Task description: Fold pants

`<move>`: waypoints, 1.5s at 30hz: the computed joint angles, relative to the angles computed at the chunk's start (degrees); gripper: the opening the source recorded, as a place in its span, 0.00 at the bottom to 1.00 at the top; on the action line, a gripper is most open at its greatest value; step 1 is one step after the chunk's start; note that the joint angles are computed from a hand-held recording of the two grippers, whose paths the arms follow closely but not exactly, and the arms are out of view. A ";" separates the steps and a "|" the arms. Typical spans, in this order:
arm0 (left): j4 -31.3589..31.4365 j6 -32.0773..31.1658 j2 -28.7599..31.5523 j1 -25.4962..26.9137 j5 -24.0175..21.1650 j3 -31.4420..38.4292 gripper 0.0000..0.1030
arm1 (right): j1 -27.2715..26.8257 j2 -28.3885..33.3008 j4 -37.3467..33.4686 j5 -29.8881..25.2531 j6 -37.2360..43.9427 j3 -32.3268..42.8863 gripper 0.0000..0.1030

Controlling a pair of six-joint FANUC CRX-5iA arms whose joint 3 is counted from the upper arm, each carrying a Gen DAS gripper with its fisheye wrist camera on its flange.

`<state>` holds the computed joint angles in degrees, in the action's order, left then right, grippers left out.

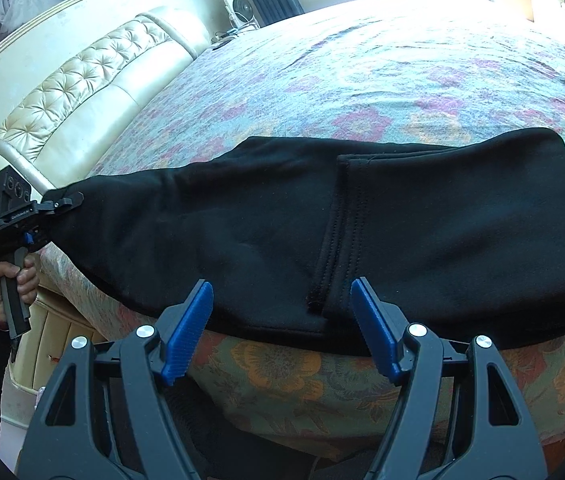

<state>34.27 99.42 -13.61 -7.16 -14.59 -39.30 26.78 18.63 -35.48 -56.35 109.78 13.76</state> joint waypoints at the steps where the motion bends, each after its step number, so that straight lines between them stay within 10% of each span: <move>1: -1.11 0.03 1.19 -0.83 -0.26 2.18 0.16 | -0.28 -0.03 0.03 -0.03 -0.22 0.25 0.70; 8: -8.26 0.68 13.81 -7.63 -4.22 20.79 0.16 | -4.52 1.01 -2.88 -4.26 -0.71 4.72 0.70; 12: -0.47 -7.21 21.97 -11.52 -3.96 27.88 0.16 | -8.61 3.09 -6.17 -8.77 -2.14 9.58 0.73; 25: -22.04 12.16 49.92 -16.23 -24.77 62.36 0.17 | -21.74 14.93 -19.37 -22.89 -10.53 21.03 0.75; 28: -22.11 14.10 51.72 -16.70 -24.90 63.34 0.24 | -23.03 16.50 -21.66 -24.54 -11.47 21.98 0.75; 32: -17.57 11.11 51.09 -17.20 -21.02 61.36 0.58 | -23.27 16.88 -22.30 -25.12 -10.62 22.48 0.75; 37: -18.65 9.31 49.37 -18.04 -21.05 61.94 0.60 | -24.04 17.10 -24.28 -25.31 -11.07 22.31 0.79; 45: -18.45 12.07 35.67 -16.49 -7.37 42.10 0.71 | -21.56 18.19 -18.83 -23.76 -13.15 24.96 0.79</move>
<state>15.81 111.49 22.05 -23.65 -21.96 2.80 5.22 36.82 -54.31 -80.11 96.63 38.71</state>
